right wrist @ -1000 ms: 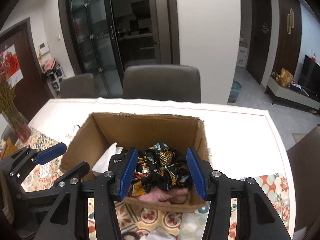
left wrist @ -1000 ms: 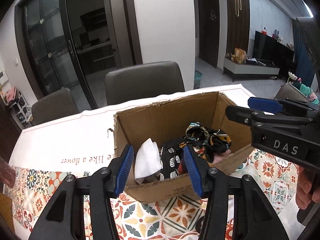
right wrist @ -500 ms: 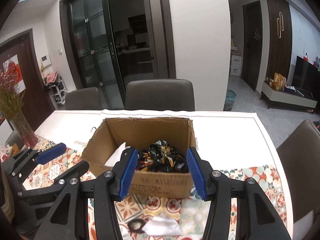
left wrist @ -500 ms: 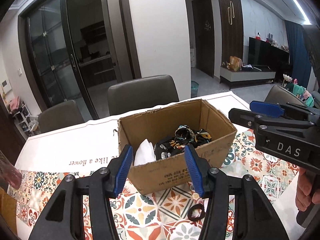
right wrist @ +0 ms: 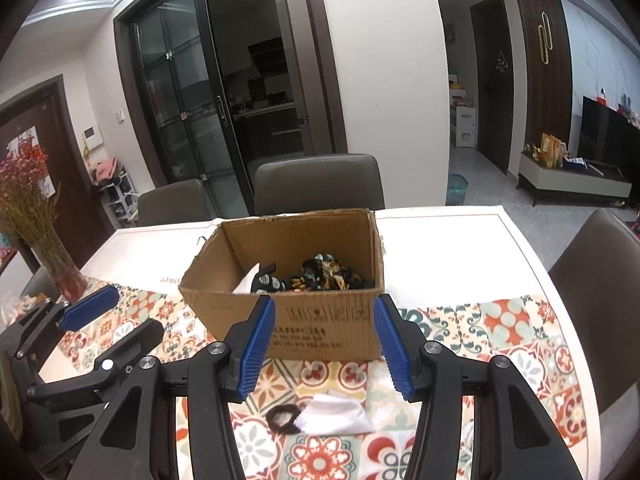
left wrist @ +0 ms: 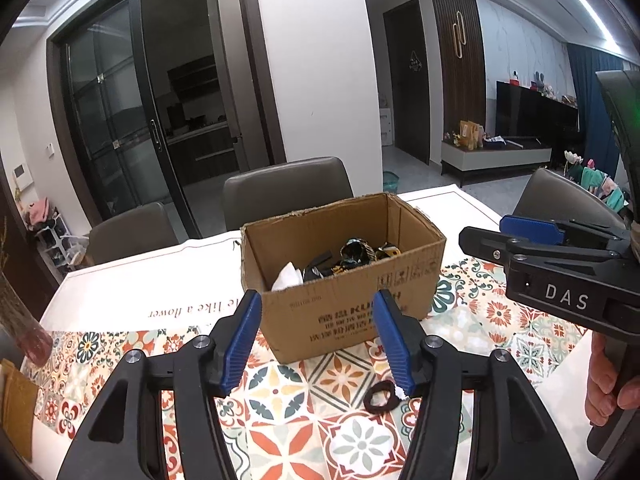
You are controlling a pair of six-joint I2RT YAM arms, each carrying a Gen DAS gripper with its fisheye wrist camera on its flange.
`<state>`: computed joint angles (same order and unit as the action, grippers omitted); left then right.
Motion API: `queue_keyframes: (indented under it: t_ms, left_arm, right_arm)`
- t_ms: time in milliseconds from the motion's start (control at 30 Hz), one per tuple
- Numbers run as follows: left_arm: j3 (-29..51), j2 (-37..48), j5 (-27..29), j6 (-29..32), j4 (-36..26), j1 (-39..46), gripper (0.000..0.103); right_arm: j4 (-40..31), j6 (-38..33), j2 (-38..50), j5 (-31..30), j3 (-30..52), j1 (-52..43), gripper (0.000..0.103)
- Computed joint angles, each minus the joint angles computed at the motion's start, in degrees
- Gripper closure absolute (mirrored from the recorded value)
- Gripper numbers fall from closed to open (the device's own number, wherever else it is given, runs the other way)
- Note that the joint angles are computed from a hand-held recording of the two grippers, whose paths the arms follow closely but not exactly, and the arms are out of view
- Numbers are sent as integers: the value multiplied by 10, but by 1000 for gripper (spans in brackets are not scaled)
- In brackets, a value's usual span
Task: Organize soft objects
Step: 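Grasp the brown hair tie with the left tool while the right tool grasps the white cloth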
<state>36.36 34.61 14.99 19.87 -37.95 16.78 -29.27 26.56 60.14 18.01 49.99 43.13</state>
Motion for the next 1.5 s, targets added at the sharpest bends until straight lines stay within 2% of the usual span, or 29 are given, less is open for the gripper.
queue_keyframes:
  t_ms: [367, 933, 1200, 1500]
  left_arm:
    - [-47, -81, 2, -2, -35, 3, 43]
    - [-142, -157, -48, -31, -55, -47, 43]
    - [-185, -153, -73, -45, -30, -78, 43]
    - [-242, -109, -93, -55, 45, -118, 43]
  right_arm:
    - [-3, 30, -52, 25, -62, 37, 51]
    - [53, 38, -49, -23, -159, 32, 51]
    - [102, 29, -19, -52, -200, 19, 51]
    - [172, 19, 39, -82, -238, -1, 51]
